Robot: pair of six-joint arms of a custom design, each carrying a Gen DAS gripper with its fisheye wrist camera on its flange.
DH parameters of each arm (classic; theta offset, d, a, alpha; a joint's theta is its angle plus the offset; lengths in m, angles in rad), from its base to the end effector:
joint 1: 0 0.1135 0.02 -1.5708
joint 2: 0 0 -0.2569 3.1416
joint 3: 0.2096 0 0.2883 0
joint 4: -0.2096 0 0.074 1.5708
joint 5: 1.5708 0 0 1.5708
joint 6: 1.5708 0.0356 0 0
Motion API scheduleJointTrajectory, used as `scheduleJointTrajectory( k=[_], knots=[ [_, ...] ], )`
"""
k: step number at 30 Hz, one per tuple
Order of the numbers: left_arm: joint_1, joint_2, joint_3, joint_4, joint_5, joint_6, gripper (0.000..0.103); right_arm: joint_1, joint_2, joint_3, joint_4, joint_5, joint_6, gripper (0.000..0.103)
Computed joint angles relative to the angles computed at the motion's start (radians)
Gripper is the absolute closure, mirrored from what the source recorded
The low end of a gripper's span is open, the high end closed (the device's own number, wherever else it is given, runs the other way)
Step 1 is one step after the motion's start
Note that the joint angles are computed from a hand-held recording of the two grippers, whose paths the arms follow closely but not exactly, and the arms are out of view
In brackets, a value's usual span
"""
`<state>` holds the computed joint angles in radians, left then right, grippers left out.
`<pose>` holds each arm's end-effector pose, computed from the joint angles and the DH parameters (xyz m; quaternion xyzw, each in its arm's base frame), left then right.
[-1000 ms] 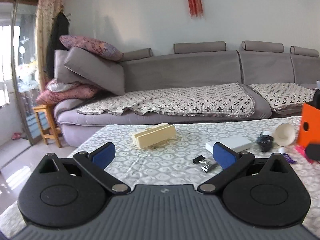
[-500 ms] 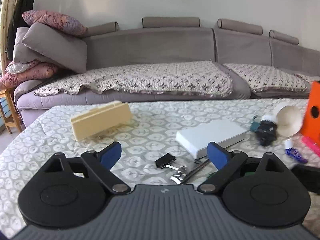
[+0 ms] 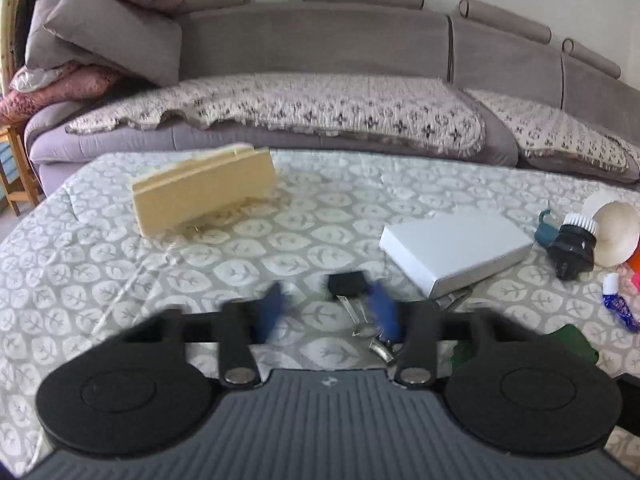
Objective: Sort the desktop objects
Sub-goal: 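Grasp the black binder clip with the left gripper while the right grasps the green bottle opener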
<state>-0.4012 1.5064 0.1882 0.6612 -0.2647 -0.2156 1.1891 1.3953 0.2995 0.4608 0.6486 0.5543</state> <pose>0.2042 -0.0765 0.0456 0.0245 0.8911 -0.0199 0.4526 0.1093 0.2146 0.0824 -0.1275 0.8486 0.1442 0.4928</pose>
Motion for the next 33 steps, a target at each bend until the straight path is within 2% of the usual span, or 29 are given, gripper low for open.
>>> scheduleJointTrajectory(
  k=[1,5,9,13,17,19,21,24,27,30,32,33],
  knots=[
    [-0.001,0.002,0.000,0.003,-0.007,0.003,0.076,-0.002,0.007,0.004,0.001,-0.006,0.000,0.000],
    [0.031,0.019,0.001,0.029,0.029,0.017,0.077,-0.004,0.043,0.028,0.005,-0.022,-0.007,0.000],
    [0.021,-0.012,-0.023,0.034,-0.006,0.024,0.077,-0.025,0.059,0.040,0.036,-0.067,-0.028,0.000],
    [0.039,-0.095,-0.069,0.026,-0.039,0.066,0.077,-0.056,0.138,0.086,0.085,-0.146,-0.072,0.000],
    [0.138,-0.192,-0.130,0.018,0.017,0.123,0.077,-0.044,0.216,0.165,0.045,-0.158,-0.087,0.000],
    [0.195,-0.224,-0.144,-0.004,0.069,0.128,0.077,-0.034,0.254,0.221,0.011,-0.142,-0.089,0.008],
    [0.222,-0.245,-0.150,-0.024,0.095,0.128,0.077,-0.013,0.292,0.284,-0.068,-0.083,-0.087,0.015],
    [0.227,-0.296,-0.159,-0.061,0.133,0.130,0.077,0.003,0.285,0.275,-0.092,-0.058,-0.077,0.017],
    [0.209,-0.288,-0.156,-0.057,0.151,0.127,0.077,-0.003,0.276,0.271,-0.126,-0.052,-0.161,0.013],
    [0.194,-0.305,-0.160,-0.068,0.155,0.127,0.077,-0.034,0.276,0.269,-0.120,-0.095,-0.267,0.016],
    [0.209,-0.360,-0.179,-0.099,0.172,0.135,0.077,-0.056,0.249,0.262,-0.133,-0.141,-0.295,0.045],
    [0.209,-0.360,-0.177,-0.100,0.171,0.132,0.077,-0.049,0.247,0.271,-0.154,-0.122,-0.298,0.076]
  ],
)
